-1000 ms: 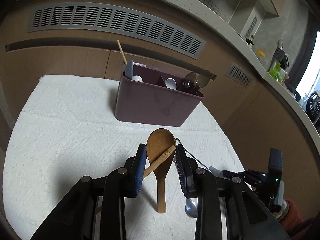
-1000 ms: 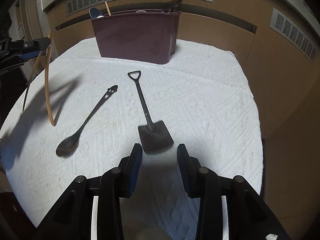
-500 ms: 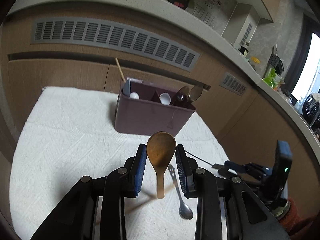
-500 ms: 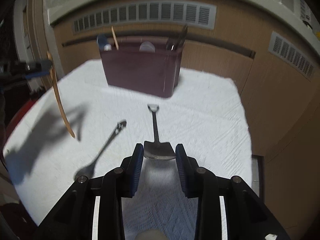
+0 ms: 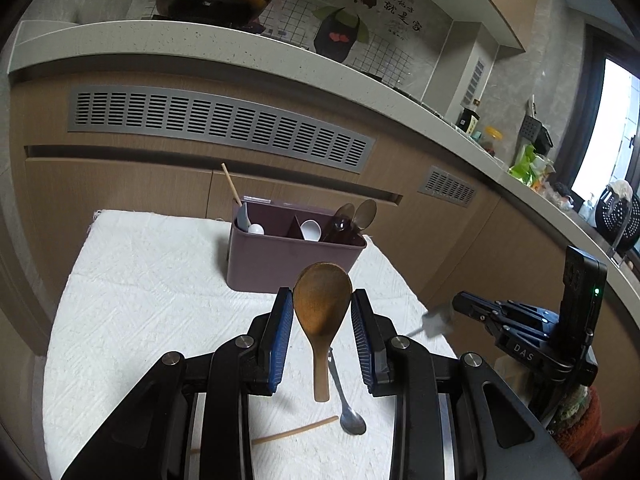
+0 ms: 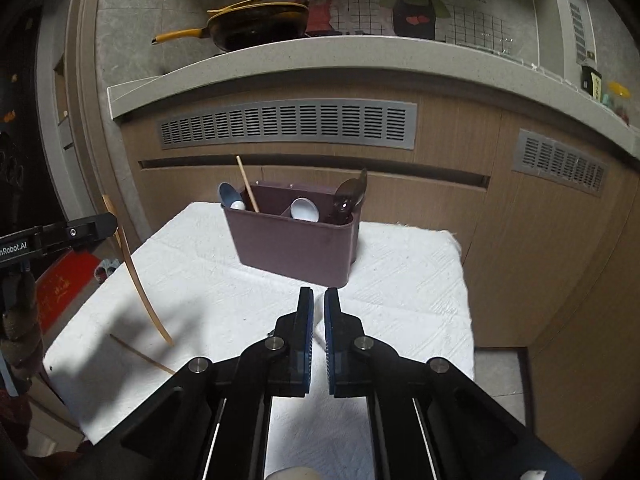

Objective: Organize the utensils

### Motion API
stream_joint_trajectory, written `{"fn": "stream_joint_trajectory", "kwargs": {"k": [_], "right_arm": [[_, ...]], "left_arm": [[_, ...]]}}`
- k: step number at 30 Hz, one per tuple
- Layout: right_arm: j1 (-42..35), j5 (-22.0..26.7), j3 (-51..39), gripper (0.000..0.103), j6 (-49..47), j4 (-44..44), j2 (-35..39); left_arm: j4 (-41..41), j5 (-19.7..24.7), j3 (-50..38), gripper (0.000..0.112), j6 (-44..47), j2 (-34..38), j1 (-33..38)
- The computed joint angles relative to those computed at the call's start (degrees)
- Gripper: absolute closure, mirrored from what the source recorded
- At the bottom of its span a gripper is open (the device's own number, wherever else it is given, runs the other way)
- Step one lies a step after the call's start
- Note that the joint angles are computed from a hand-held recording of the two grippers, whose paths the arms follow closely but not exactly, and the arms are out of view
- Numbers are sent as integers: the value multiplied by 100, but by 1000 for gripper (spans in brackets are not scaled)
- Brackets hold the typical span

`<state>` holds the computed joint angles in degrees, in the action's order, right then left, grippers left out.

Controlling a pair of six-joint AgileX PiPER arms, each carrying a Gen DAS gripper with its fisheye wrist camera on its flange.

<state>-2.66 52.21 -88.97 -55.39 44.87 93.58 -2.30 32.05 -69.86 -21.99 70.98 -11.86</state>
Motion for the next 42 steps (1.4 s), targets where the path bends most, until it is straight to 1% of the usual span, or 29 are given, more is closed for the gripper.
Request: {"fn": "stream_joint_trajectory", "kwargs": {"k": [1, 4, 6, 8, 9, 10, 12, 16, 18, 20, 21, 24, 27, 29, 32, 33, 35, 37, 41, 42], "right_arm": [[-15, 88, -42, 99, 31, 14, 35], [30, -41, 52, 98, 84, -103, 31], [37, 215, -49, 95, 91, -199, 181], [25, 438, 6, 82, -75, -161, 273], [44, 563, 33, 71, -186, -192, 321], [68, 653, 114, 70, -348, -225, 349], [187, 634, 406, 70, -648, -470, 312], [459, 267, 1014, 70, -1087, -1002, 186], [584, 361, 1094, 70, -1284, -1188, 253], [712, 564, 1106, 70, -1580, -1248, 289], [792, 512, 1200, 71, -1721, -1259, 243], [1155, 96, 1610, 71, -2345, -1318, 46], [1551, -364, 1664, 72, -2198, -1623, 175], [1588, -249, 1374, 72, -2160, -1510, 373], [1672, -125, 666, 72, -1676, -1616, 879], [1684, -16, 387, 72, -1484, -1658, 1078], [1661, 402, -328, 71, -1080, -1663, 1555], [1619, 713, -807, 71, -987, -1564, 1841], [1711, 679, -1330, 71, -895, -1776, 2194], [1679, 821, -1568, 67, -818, -1776, 2354]], "left_arm": [[47, 7, 23, 82, -60, -30, -26], [22, 28, 88, 82, -76, -70, -20], [-35, 44, 140, 82, -57, -76, 23], [-93, 50, 205, 82, -26, -78, 93], [-110, 62, 233, 82, -24, -69, 123], [-152, 90, 257, 82, 4, -53, 172], [-312, 118, 310, 82, 155, -19, 280], [-683, 76, 439, 82, 406, 68, 475], [-753, 42, 473, 82, 443, 109, 497], [-788, -7, 521, 82, 462, 144, 493], [-819, -19, 542, 82, 490, 151, 503], [-917, -34, 572, 82, 571, 213, 558], [-1067, -51, 589, 82, 702, 279, 670], [-1169, -66, 602, 82, 794, 308, 755], [-1286, -83, 602, 82, 915, 362, 872], [-1343, -91, 609, 82, 985, 373, 916], [-1451, -121, 607, 82, 1118, 409, 997], [-1449, -101, 569, 82, 1129, 470, 1023], [-1428, -124, 538, 82, 1127, 579, 1056], [-1486, -133, 544, 82, 1178, 583, 1075]]}}
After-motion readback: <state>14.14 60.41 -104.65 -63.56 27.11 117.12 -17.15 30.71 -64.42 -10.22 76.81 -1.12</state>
